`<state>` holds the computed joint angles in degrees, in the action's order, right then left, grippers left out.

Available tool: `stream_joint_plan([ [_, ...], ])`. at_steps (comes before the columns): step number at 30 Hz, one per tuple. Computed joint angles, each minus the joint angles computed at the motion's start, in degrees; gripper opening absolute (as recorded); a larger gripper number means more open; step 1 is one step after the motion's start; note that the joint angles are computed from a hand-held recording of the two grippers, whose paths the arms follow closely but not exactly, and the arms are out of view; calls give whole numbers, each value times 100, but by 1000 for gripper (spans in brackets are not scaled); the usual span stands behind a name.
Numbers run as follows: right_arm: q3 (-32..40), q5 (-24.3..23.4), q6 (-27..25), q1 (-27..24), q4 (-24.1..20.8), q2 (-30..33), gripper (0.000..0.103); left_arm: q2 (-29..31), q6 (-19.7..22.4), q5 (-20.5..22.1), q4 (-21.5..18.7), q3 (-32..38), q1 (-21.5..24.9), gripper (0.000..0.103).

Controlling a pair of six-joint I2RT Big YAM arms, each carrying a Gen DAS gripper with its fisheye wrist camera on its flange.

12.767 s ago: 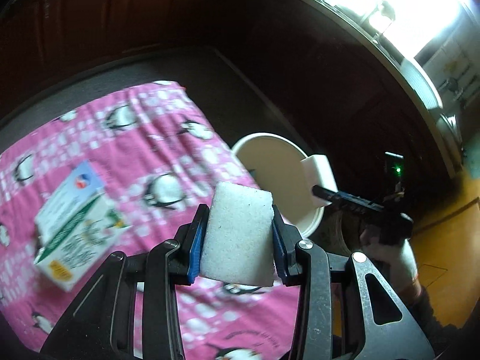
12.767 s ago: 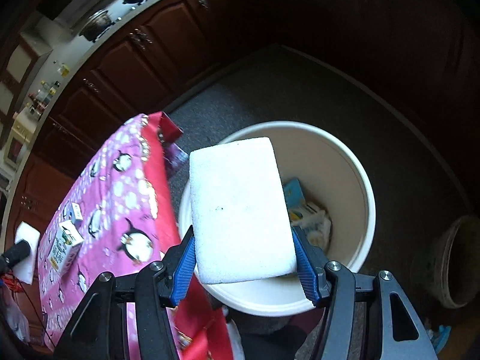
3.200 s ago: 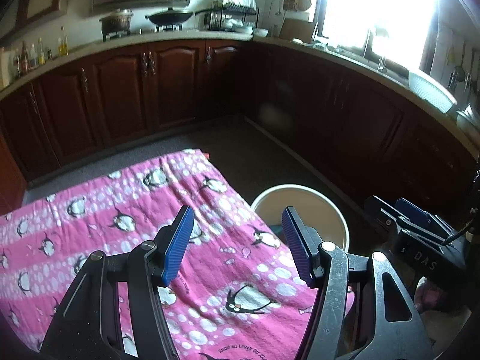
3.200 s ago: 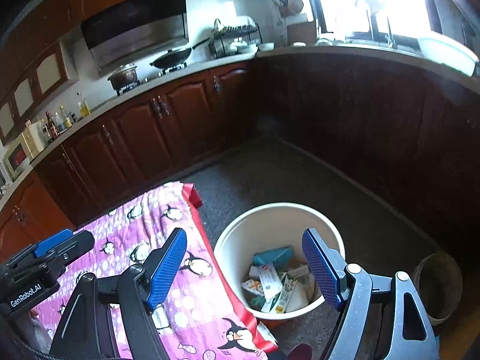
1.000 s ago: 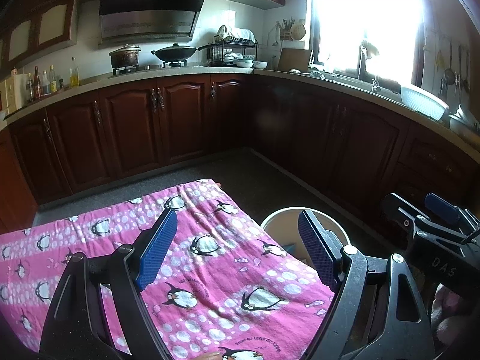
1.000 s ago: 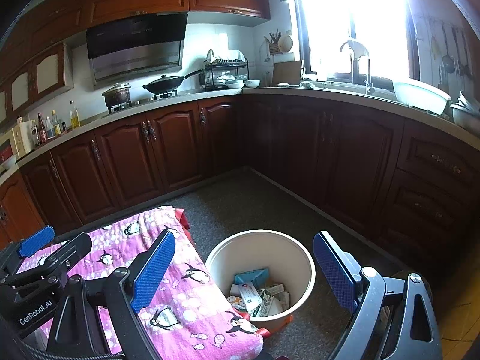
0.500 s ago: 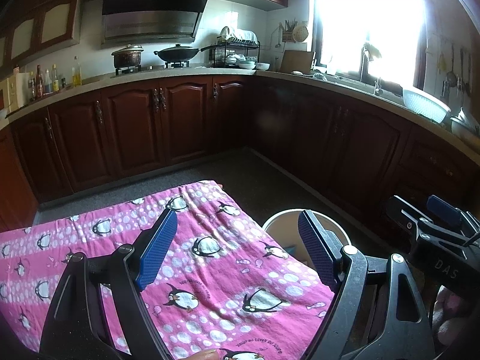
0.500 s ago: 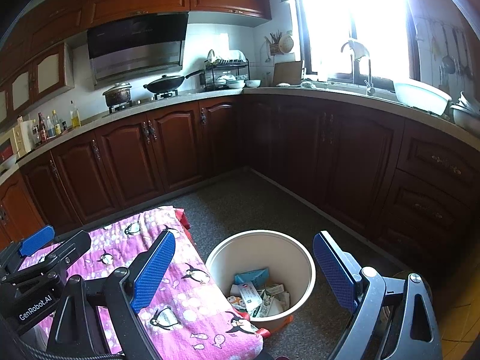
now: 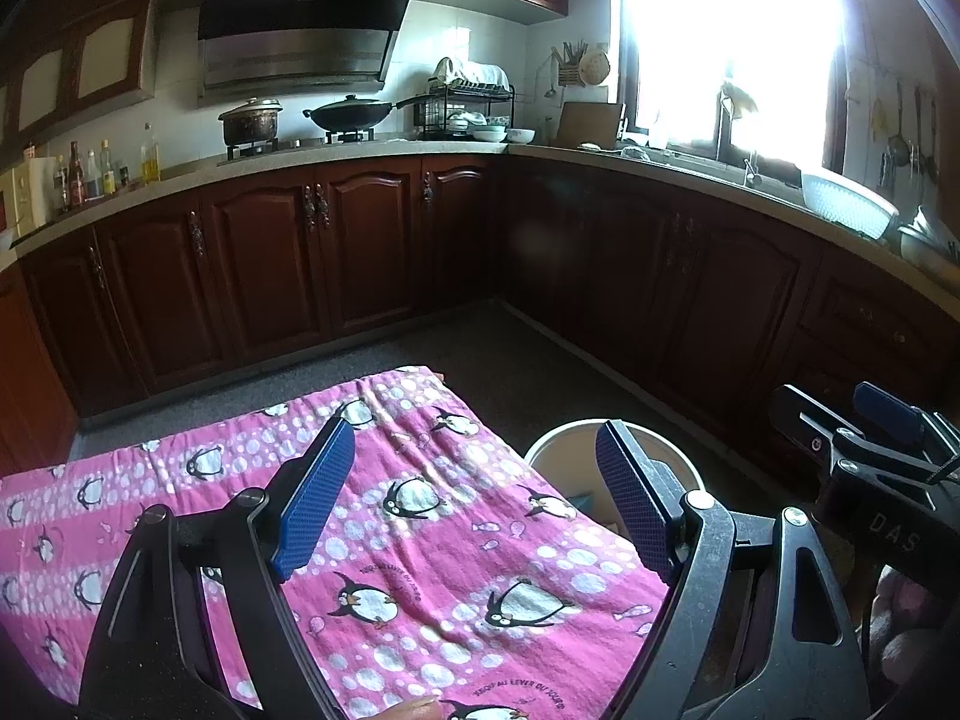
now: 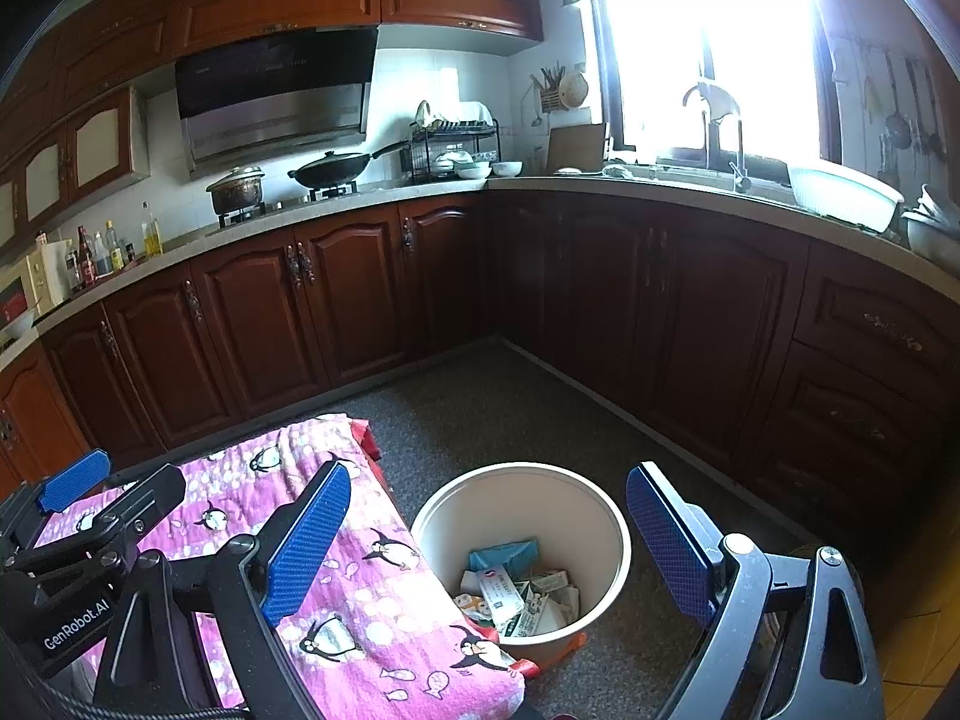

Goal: Collect trash

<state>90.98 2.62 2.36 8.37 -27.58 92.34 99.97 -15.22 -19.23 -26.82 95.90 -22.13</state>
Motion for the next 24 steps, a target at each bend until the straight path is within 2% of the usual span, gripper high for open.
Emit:
stream_joint_plan([
  [11, 69, -10, 15, -12, -84, 31, 92, 36, -107, 56, -77, 29, 36, 82],
  [24, 122, -44, 13, -32, -133, 68, 92, 21, 12, 59, 29, -23, 57, 82],
])
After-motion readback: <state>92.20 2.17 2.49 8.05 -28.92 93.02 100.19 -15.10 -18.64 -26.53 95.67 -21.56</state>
